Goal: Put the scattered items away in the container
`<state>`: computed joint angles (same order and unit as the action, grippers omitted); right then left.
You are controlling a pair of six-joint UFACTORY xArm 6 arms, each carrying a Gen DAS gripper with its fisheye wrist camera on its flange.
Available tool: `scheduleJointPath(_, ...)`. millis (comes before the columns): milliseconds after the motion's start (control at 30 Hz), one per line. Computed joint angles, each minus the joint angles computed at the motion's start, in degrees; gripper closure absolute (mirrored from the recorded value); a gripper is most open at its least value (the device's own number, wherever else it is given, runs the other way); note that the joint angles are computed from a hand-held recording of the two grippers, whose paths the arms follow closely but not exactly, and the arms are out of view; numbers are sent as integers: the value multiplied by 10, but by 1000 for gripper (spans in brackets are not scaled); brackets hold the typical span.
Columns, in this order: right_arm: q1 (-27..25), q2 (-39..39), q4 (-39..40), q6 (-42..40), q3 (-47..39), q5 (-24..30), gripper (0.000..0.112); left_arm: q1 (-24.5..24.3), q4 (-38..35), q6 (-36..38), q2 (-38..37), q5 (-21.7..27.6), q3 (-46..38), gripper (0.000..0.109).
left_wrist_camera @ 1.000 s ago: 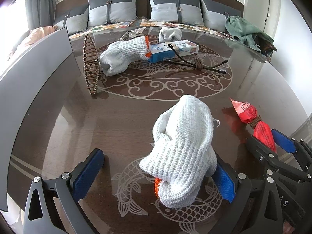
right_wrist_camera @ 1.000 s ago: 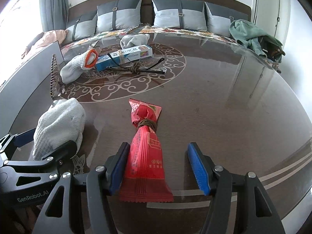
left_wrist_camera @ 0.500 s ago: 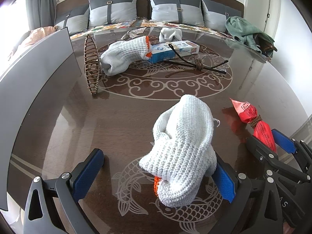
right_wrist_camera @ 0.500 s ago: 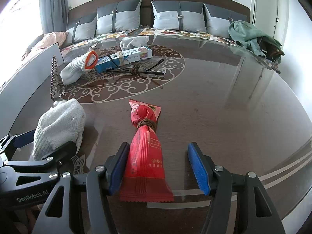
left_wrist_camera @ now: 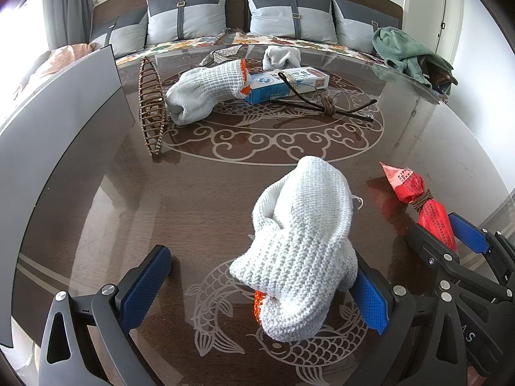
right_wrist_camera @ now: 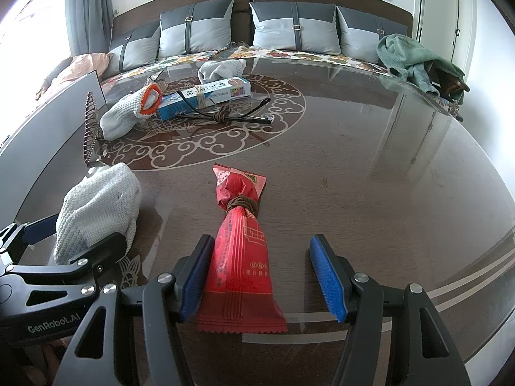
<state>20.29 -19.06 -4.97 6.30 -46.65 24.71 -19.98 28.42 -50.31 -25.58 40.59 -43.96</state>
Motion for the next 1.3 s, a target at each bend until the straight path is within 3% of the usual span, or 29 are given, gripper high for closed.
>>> scheduleJointPath(1300,-1,-4,7,-5,2,4,50,-1,7,-9,-2,1,2,6)
